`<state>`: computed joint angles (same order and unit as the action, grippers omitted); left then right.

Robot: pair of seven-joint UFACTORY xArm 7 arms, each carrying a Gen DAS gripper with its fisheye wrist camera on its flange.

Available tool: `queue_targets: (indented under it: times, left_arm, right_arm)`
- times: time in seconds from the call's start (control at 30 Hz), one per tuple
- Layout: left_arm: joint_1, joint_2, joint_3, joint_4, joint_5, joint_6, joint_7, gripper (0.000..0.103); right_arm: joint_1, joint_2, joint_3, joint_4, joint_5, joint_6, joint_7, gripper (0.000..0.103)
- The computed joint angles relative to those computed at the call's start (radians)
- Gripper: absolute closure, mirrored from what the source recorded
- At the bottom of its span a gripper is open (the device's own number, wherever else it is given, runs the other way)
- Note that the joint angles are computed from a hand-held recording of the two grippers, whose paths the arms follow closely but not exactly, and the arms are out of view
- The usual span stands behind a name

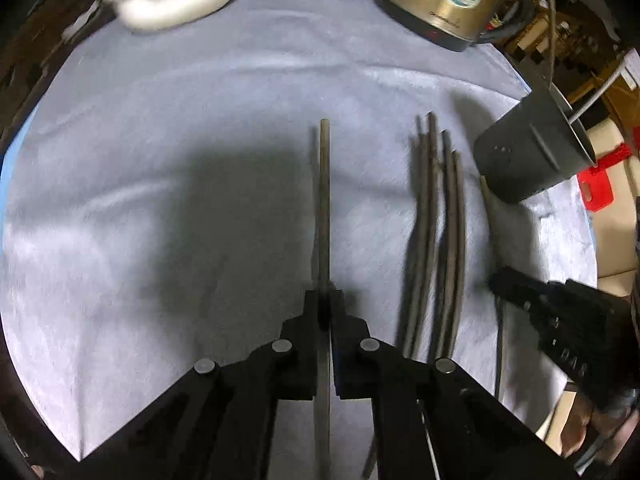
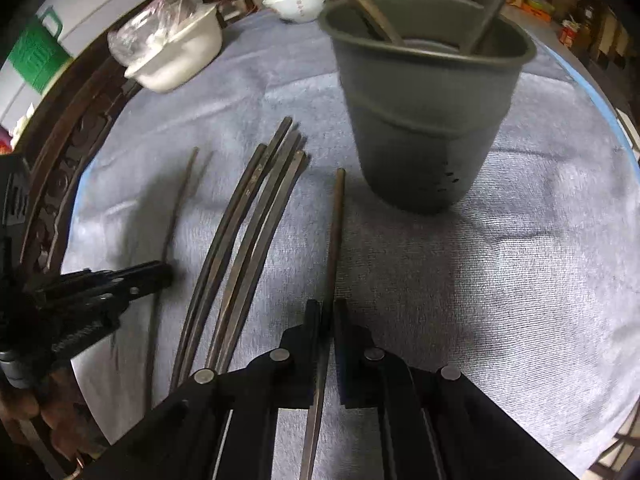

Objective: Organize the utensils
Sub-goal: 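Close the left tool on another chopstick while the right tool holds its chopstick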

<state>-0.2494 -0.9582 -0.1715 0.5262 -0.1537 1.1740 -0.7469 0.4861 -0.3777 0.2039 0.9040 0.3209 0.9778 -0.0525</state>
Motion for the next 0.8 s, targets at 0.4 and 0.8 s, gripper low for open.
queue_targets:
  times: [0.4, 0.8]
  left_arm:
    - [0.064, -0.055, 0.072, -0.003, -0.009, 0.041, 0.043, 0.052]
    - [0.074, 0.031, 0.149, 0.027, -0.056, 0.043, 0.164, 0.098]
  right_arm:
    - [-0.031, 0.072, -0.017, 0.086, 0.042, 0.062, 0.016, 0.092]
    - [-0.024, 0.148, 0.028, 0.175, -0.094, 0.111, 0.058, 0.095]
